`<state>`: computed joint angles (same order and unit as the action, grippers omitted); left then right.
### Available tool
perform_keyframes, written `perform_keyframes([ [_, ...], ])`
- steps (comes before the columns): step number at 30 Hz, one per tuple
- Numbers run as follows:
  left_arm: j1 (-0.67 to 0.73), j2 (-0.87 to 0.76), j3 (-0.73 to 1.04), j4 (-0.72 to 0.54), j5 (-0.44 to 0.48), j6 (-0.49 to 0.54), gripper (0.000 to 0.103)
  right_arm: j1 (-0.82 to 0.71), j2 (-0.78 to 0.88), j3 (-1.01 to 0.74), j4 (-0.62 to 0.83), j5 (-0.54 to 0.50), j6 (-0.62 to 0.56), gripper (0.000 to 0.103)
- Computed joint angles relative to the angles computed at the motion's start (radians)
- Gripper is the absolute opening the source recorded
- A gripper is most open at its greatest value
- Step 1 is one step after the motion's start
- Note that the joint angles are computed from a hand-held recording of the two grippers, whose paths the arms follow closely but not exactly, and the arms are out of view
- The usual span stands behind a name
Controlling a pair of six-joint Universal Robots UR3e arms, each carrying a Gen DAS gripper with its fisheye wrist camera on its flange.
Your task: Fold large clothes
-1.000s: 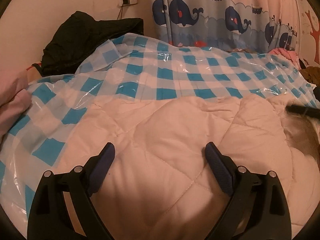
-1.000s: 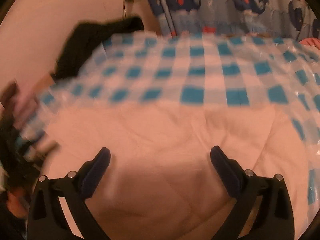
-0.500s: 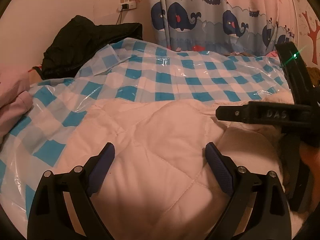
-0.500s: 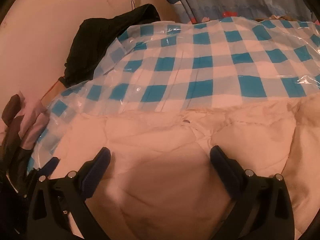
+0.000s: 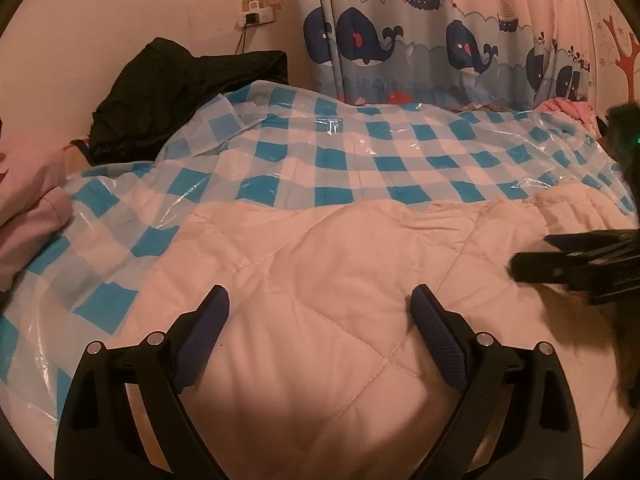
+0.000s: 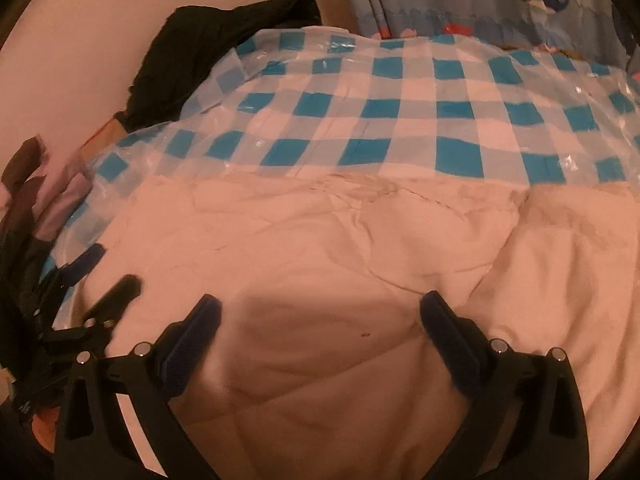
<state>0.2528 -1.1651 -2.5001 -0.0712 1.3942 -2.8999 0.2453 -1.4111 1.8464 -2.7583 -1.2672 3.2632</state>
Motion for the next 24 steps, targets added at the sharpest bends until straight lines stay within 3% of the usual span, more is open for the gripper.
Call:
perform_keyframes([
  [2,-0.003,0.008,-0.008,0.009,0.006,-0.002,0.089,-0.03,-0.136,0.115,-0.01,0.092,0.005,0.096],
  [6,0.009,0.028,-0.014,-0.004,-0.007,-0.001,0.089,-0.006,-0.399,0.271,0.139,0.241,-0.028,0.096],
  [9,0.002,0.03,-0.02,0.01,0.007,-0.004,0.089,0.087,-0.468,0.357,0.186,0.257,-0.005,0.096],
  [12,-0.005,0.045,-0.034,0.02,0.019,-0.001,0.089,0.176,-0.438,0.423,0.068,0.2,0.098,0.097],
  [17,0.002,0.069,-0.043,-0.002,0.009,-0.004,0.089,0.174,-0.498,0.476,0.045,0.262,0.167,0.097],
  [20,0.066,0.128,-0.044,-0.087,-0.071,0.012,0.089,0.194,-0.439,0.496,0.035,0.306,0.171,0.097],
  [22,0.143,0.192,-0.035,-0.2,-0.164,0.033,0.089,0.197,-0.326,0.494,-0.083,0.321,0.223,0.097],
  [24,0.277,0.331,-0.013,-0.435,-0.3,0.086,0.089,0.197,-0.23,0.458,-0.17,0.34,0.251,0.097],
])
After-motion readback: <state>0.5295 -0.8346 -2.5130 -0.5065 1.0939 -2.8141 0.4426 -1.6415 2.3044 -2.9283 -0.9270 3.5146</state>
